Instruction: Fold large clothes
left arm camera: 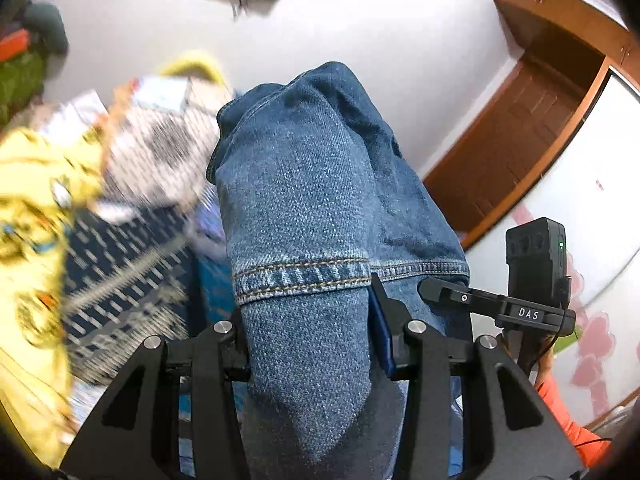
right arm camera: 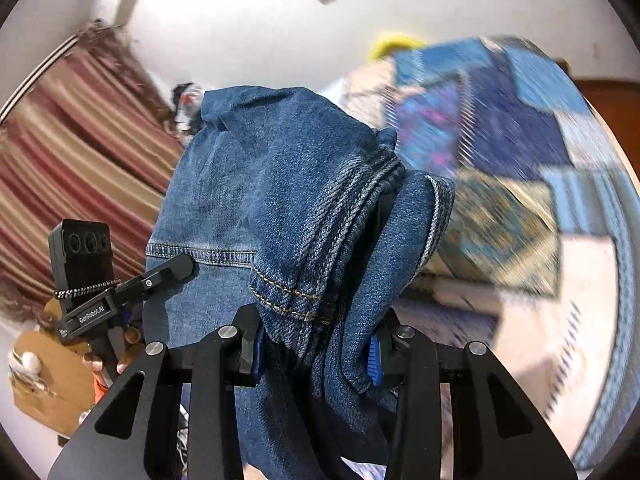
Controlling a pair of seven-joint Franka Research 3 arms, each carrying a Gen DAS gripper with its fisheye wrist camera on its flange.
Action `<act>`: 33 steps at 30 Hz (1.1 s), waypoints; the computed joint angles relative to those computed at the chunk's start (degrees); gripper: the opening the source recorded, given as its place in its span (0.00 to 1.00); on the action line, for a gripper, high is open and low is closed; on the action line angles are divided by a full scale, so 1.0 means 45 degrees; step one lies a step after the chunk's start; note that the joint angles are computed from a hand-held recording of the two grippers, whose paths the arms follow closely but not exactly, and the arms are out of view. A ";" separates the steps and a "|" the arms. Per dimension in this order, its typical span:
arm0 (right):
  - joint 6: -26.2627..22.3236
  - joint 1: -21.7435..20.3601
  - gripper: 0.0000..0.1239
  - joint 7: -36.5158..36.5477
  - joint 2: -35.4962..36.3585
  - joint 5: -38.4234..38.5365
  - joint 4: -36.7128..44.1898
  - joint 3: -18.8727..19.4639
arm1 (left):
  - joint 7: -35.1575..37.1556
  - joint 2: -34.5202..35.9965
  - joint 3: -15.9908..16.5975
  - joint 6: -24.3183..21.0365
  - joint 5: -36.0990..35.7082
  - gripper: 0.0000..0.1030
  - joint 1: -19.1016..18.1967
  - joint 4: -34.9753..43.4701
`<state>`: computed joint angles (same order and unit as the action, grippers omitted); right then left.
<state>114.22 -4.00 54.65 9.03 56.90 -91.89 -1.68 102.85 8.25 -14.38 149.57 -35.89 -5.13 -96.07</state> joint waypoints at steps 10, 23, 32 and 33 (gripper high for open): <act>0.1249 0.1128 0.28 0.0792 0.2898 -0.0525 0.3068 0.1277 | 0.0497 0.0654 0.0702 -0.0168 -0.0002 0.42 0.1327 0.0326; 0.1388 0.2143 0.28 0.2727 0.6811 -0.4442 0.5782 0.1874 | -0.0514 0.3798 -0.0053 -0.0715 0.1452 0.51 0.2941 0.0777; 0.2452 0.2401 0.56 0.2557 0.4996 -0.5562 0.3390 0.1535 | -0.4035 0.2582 0.1149 0.0551 0.6196 0.86 0.1353 -0.0957; 0.2584 0.2475 0.59 0.2532 0.4710 -0.5798 0.2958 0.1453 | -0.4289 0.2384 0.1163 0.0536 0.6511 0.88 0.1310 -0.1223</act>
<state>125.85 7.13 66.04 30.22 30.81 -78.58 4.86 83.54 18.98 -9.15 151.98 -6.59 0.77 -101.57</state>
